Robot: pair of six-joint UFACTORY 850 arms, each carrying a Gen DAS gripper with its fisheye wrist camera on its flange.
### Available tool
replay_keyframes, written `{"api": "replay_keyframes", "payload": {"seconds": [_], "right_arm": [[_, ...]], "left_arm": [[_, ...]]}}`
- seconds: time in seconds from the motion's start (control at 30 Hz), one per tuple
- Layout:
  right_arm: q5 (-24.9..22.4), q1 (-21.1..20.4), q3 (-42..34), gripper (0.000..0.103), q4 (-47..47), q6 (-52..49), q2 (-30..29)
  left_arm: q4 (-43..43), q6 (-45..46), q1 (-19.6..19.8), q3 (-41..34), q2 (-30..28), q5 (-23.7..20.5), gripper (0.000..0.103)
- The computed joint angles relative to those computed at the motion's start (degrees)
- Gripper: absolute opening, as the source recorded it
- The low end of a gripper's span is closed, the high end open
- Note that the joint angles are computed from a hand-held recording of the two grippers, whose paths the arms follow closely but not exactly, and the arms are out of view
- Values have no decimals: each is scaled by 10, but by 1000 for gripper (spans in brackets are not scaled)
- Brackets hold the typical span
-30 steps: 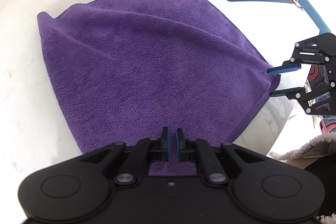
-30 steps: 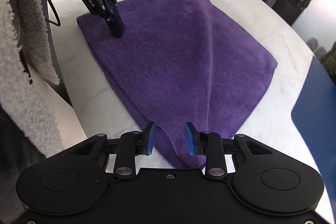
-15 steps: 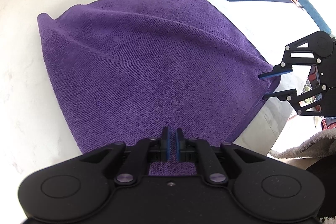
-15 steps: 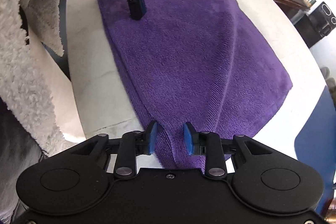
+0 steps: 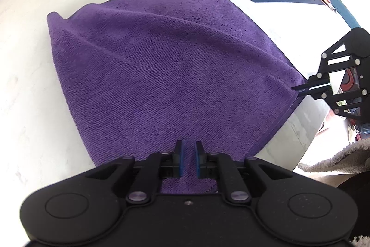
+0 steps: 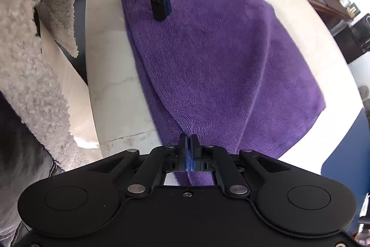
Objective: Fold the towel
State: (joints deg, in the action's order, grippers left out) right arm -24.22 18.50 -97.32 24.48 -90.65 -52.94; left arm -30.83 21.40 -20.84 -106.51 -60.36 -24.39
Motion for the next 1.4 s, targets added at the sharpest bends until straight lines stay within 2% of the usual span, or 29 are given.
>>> {"api": "replay_keyframes", "payload": {"seconds": [0.3, 0.5, 0.83, 0.93, 1.07, 1.23, 1.27, 1.4], "right_arm": [[-39, 4, -5, 2, -17, 6, 15], [-59, 6, -19, 2, -60, 44, -3], [-82, 7, -33, 2, -72, 75, -19], [-98, 7, -48, 6, -80, 98, -31], [-122, 1, -59, 18, -68, 121, -33], [-152, -16, -67, 19, -13, 140, -25], [-161, -22, -72, 22, 12, 149, -25], [-124, -28, -72, 23, 41, 187, -26]], "left_arm": [[-36, 25, 6, 4, 0, 3, 9], [-39, 32, 9, 2, -1, 0, 9], [-35, 40, 13, -1, -1, -4, 9], [-33, 43, 14, -4, -2, -8, 9], [-34, 52, 15, -7, -4, -12, 9], [-43, 65, 17, -6, -4, -12, 9], [-42, 64, 16, -5, -4, -12, 9], [-27, 55, 14, -13, -7, -20, 9]]}}
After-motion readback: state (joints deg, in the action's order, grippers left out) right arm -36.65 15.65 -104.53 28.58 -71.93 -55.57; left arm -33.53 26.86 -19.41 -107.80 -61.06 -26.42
